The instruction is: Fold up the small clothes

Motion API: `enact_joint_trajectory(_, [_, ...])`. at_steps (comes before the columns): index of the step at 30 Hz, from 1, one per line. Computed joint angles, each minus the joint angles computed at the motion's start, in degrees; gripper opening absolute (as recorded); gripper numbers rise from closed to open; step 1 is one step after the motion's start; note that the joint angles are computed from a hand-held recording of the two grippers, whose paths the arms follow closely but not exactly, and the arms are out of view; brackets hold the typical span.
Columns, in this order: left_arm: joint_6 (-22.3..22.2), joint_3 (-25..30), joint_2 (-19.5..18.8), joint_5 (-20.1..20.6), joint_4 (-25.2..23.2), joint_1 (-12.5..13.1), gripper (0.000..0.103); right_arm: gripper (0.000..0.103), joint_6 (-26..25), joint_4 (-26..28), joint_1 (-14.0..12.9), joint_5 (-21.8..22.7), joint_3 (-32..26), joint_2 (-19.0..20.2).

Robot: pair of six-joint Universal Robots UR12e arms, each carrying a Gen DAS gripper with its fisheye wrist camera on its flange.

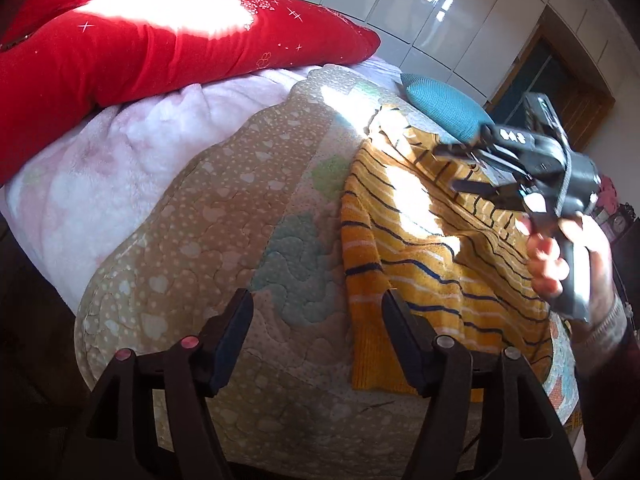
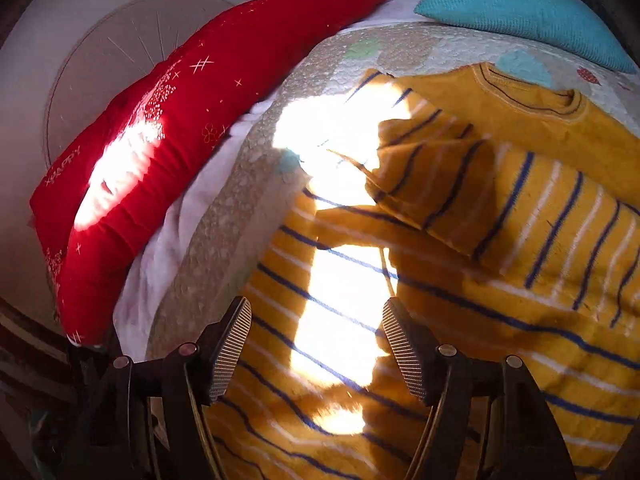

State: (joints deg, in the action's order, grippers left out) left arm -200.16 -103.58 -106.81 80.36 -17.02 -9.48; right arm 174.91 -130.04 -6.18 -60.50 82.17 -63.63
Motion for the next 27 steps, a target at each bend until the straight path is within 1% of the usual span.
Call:
enact_joint_trajectory(2, [1.05,0.58,-0.26,0.95,-0.98,-0.67,0.066,0.073,-2.38,0.22,-2.26,-0.03,5.27,-3.64])
enact_joint_trajectory(4, [1.77,1.13,-0.52,1.72,-2.08,-1.12,0.066,0.073,-3.10,-2.56,-5.09,1.05,11.02,-7.55])
enact_joint_trajectory(6, [2.52,1.66,-0.88,2.13,-2.40,-1.36,0.067,0.075,-1.61,-6.61,-8.05,1.53,16.11,-11.10])
enact_joint_trajectory(8, [3.21,2.24,-1.44,2.39,-2.03,-1.55,0.074,0.077,0.49,-10.21,-10.66,0.30,20.73,-14.34])
enact_joint_trajectory(9, [3.64,2.65,-1.90,1.68,-1.71,-1.46,0.076,0.077,1.40,-11.20,-11.87,-0.18,22.68,-15.64])
enact_joint_trajectory(10, [4.17,3.26,-2.47,0.37,-1.96,-1.31,0.080,0.077,2.13,-11.37,-13.02,0.25,24.29,-16.62])
enact_joint_trajectory(11, [4.60,3.95,-3.09,-1.42,-2.68,-1.08,0.081,0.077,2.82,-11.09,-14.05,1.32,25.80,-17.43])
enact_joint_trajectory(13, [4.79,5.29,-4.27,-5.53,-4.63,-0.60,0.081,0.077,3.94,-10.50,-15.25,3.84,28.49,-18.67])
enact_joint_trajectory(14, [4.68,5.66,-4.68,-6.56,-4.84,-0.65,0.081,0.077,4.28,-10.26,-15.44,5.22,29.65,-19.07])
enact_joint_trajectory(15, [4.52,5.99,-5.05,-6.41,-4.72,-0.89,0.081,0.077,4.93,-10.43,-15.41,6.72,30.66,-19.23])
enact_joint_trajectory(16, [4.30,6.35,-5.37,-5.61,-4.84,-1.24,0.081,0.078,6.12,-11.71,-15.21,8.23,31.77,-19.33])
enact_joint_trajectory(17, [4.15,6.80,-5.65,-4.77,-5.52,-1.57,0.076,0.078,7.77,-14.20,-14.80,9.00,32.75,-19.33])
enact_joint_trajectory(18, [4.19,7.25,-5.87,-4.16,-6.40,-1.86,0.063,0.078,9.80,-17.22,-14.13,8.52,33.52,-19.31])
enact_joint_trajectory(19, [4.53,7.97,-6.03,-3.18,-8.54,-2.21,0.019,0.076,12.09,-20.28,-13.25,7.10,33.95,-19.15])
enact_joint_trajectory(20, [4.51,8.79,-6.23,-3.06,-11.27,-2.30,0.008,0.056,13.32,-22.58,-12.47,5.90,34.06,-18.89])
enact_joint_trajectory(21, [2.84,8.81,-6.10,-3.78,-11.60,-2.09,0.007,0.018,13.26,-22.70,-11.74,5.36,33.50,-18.40])
enact_joint_trajectory(22, [1.91,8.82,-5.85,-4.01,-11.93,-1.98,0.007,0.013,12.98,-20.76,-11.51,5.78,32.64,-17.92])
enact_joint_trajectory(24, [1.47,8.13,-4.66,-3.33,-11.53,-1.94,0.007,0.012,14.34,-20.18,-12.65,9.31,32.83,-17.82])
enact_joint_trajectory(27, [1.36,5.98,-2.09,-3.96,-10.03,-1.93,0.007,0.011,11.37,-18.98,-14.48,9.90,34.64,-20.41])
